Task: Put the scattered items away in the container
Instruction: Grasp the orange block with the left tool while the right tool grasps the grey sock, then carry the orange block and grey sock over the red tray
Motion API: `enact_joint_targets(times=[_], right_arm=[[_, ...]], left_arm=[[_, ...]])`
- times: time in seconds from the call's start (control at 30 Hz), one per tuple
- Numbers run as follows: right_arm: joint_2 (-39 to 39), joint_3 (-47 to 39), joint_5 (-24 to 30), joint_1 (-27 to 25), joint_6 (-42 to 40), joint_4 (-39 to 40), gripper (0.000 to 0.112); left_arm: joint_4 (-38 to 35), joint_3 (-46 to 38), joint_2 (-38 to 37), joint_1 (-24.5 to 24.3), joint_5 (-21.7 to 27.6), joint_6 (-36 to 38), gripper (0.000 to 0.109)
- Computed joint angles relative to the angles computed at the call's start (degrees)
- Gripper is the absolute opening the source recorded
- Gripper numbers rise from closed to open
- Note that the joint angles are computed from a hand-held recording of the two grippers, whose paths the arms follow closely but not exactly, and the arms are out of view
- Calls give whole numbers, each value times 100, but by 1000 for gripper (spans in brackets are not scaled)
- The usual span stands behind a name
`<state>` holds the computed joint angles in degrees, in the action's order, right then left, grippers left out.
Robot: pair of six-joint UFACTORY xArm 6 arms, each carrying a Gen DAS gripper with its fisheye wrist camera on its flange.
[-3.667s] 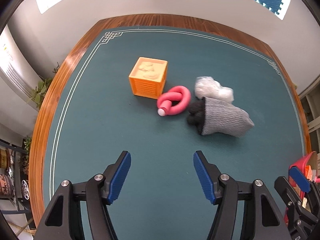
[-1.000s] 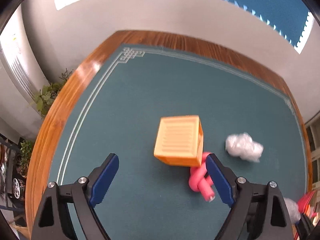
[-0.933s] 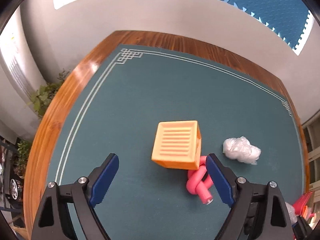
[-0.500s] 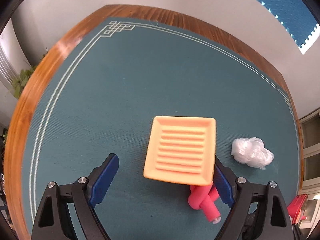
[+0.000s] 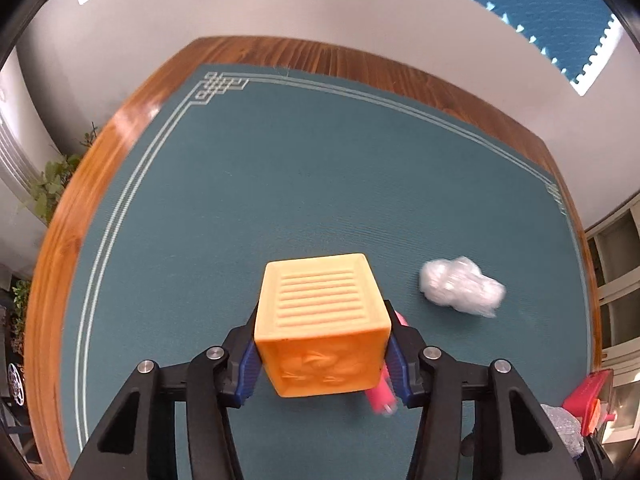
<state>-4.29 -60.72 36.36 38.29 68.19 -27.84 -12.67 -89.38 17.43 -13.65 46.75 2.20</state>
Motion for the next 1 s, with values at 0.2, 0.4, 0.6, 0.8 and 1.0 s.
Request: enact_joint_targets(times=[0.2, 0.4, 0.6, 0.8, 1.0], right_arm=[[-798, 651, 30, 131, 446, -291, 50], [-2030, 1529, 458, 256, 1035, -631, 50], [-3698, 2423, 1575, 581, 1494, -839, 50], [-5538, 3120, 3452, 1295, 2067, -1000, 50], [-6979, 3436, 5551, 2453, 2743, -1182, 50]], left_arm=[[69, 616, -796, -301, -109, -86, 54], [-65, 1242, -1617, -908, -140, 33, 54], [-221, 1546, -2053, -1723, -53, 35, 54], [-176, 1593, -2207, -2687, -16, -243, 54], [-50, 1528, -2135, -3541, -88, -528, 54]])
